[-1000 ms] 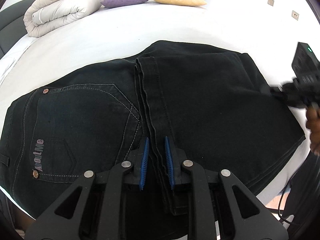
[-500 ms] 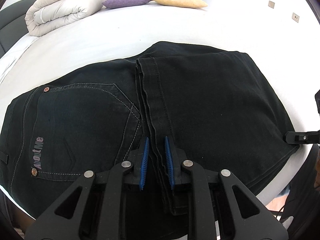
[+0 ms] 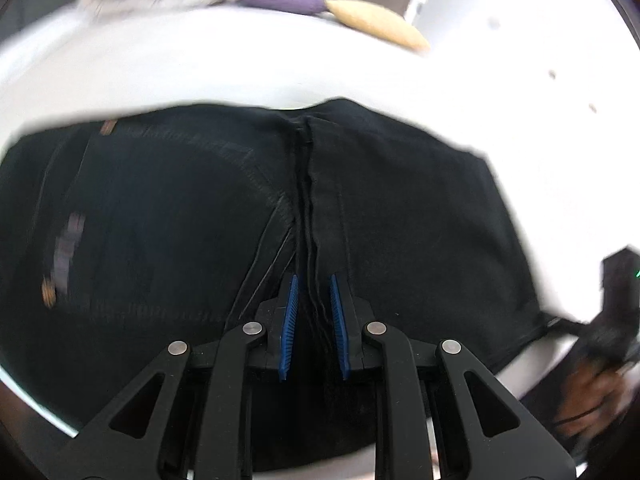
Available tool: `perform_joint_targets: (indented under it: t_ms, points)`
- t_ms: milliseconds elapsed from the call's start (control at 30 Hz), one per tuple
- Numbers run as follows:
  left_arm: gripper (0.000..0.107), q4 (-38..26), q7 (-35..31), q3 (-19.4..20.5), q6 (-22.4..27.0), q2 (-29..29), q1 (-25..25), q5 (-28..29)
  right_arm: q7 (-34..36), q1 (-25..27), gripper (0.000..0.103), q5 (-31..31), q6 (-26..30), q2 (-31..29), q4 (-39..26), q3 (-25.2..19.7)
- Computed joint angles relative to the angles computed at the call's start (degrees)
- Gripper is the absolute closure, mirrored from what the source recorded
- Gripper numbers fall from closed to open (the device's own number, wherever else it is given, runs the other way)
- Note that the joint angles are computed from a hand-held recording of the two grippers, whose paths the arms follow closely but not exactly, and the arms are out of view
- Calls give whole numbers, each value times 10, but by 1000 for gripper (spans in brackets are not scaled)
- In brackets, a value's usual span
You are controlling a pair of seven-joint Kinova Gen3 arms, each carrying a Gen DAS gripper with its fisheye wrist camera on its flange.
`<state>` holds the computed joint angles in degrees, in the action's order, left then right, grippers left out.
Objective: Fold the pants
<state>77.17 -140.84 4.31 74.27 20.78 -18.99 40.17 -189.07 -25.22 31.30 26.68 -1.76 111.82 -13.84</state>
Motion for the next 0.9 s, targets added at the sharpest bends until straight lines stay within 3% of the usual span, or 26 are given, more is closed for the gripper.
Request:
perform_joint_targets:
  t_ms: [167,200,233,300,333,433,567,667,767,900]
  points:
    - [89,-10,37,-24,69,8,-71,67,-6,-13,103,26,41,9,-20,-3]
    - [80,-13,42,-32,81,10,-79,81,-4,-15,103,27,44,10,-20,-2]
    - [57,-16,53,-37,100,16,-98,104,-5,-17,103,31,49,11,-23,-1]
    - [25,-7,83,-30,111,22,-151,151,-9,-22,103,39,57,13,-27,0]
    - [21,5,100,-28,103,19,-177,174,-9,-24,103,41,61,14,-29,1]
    - [19,3,139,-46,118,36,-210,218,0,-28,99,46,66,16,-35,4]
    - [19,6,214,-45,123,66,-251,260,-29,-23,73,65,23,9,-19,8]
    - [19,-13,249,-37,126,87,-260,254,-3,-30,61,65,51,20,-43,2]
    - [19,-21,241,-24,122,97,-266,254,13,-41,55,65,73,27,-58,5]
    - [19,-41,256,-15,120,118,-261,239,12,-39,55,57,47,19,-43,14]
